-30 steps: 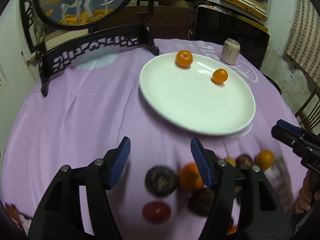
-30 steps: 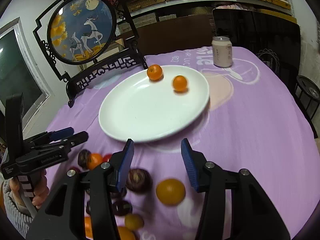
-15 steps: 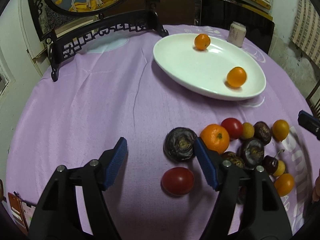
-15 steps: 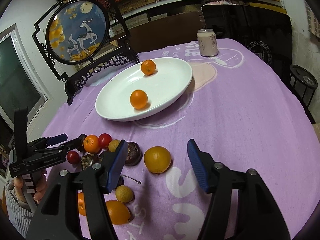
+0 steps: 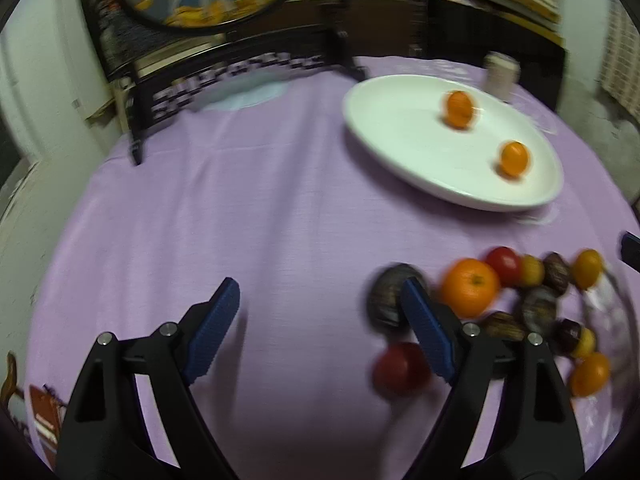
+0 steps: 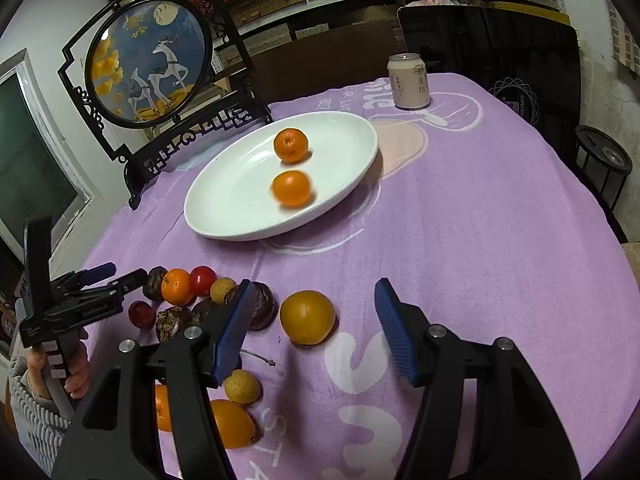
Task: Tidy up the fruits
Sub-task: 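Grasp the dark purple fruit with the left gripper while the right gripper reaches the yellow orange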
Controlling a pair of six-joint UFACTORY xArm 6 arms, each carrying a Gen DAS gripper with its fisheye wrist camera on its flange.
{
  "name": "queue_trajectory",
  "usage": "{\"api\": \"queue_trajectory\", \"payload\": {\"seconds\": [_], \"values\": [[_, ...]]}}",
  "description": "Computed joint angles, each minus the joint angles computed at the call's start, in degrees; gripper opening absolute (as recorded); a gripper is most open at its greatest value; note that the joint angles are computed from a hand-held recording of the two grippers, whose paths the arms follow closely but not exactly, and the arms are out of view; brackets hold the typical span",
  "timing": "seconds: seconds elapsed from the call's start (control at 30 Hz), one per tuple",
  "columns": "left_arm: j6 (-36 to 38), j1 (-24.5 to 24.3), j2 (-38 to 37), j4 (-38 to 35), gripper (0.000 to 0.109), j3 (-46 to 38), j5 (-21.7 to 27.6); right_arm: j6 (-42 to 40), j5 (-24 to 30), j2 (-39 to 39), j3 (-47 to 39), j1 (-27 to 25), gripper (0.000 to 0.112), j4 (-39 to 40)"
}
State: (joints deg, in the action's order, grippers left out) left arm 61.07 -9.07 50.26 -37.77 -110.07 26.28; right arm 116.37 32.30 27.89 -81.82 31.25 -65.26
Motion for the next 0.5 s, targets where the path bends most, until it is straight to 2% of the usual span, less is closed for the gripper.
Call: {"api": "queue_trajectory", "payload": {"seconds": [0.07,0.13,0.27,0.3,0.37,0.43,0.5], "values": [[5.9,-0.9,-2.2,-3.9,0.084,3.7,-2.1,-0.1,0.1,0.0,0.0,0.0,0.062,0.1],[8.0,-1.2,-2.9,-4.6,0.084,4.8,-1.0,-0.2,0.0,0.1,-0.1,0.0,0.062,0.3],[3.0,-1.6,-1.0,1.8,0.084,3.5,-2.0,-0.3,0.1,0.0,0.0,0.0,0.062,0.3],[1.9,-1.3,-0.4,2.5,0.084,2.5,-1.1,-0.3,0.0,0.0,0.0,0.0,0.062,0.3],[-1.2,-0.1,1.9,3.1,0.081,-2.5,4.9,-0.1,-0.1,0.0,0.0,0.0,0.062,0.0],[-1.8,0.9,3.5,1.9,0.062,-6.1,10.6,-0.4,-0.2,0.1,0.0,-0.1,0.062,0.3],[-0.7,0.8,3.3,1.1,0.053,-5.8,11.4,-1.0,-0.4,0.3,-0.1,-0.1,0.062,0.8]]}}
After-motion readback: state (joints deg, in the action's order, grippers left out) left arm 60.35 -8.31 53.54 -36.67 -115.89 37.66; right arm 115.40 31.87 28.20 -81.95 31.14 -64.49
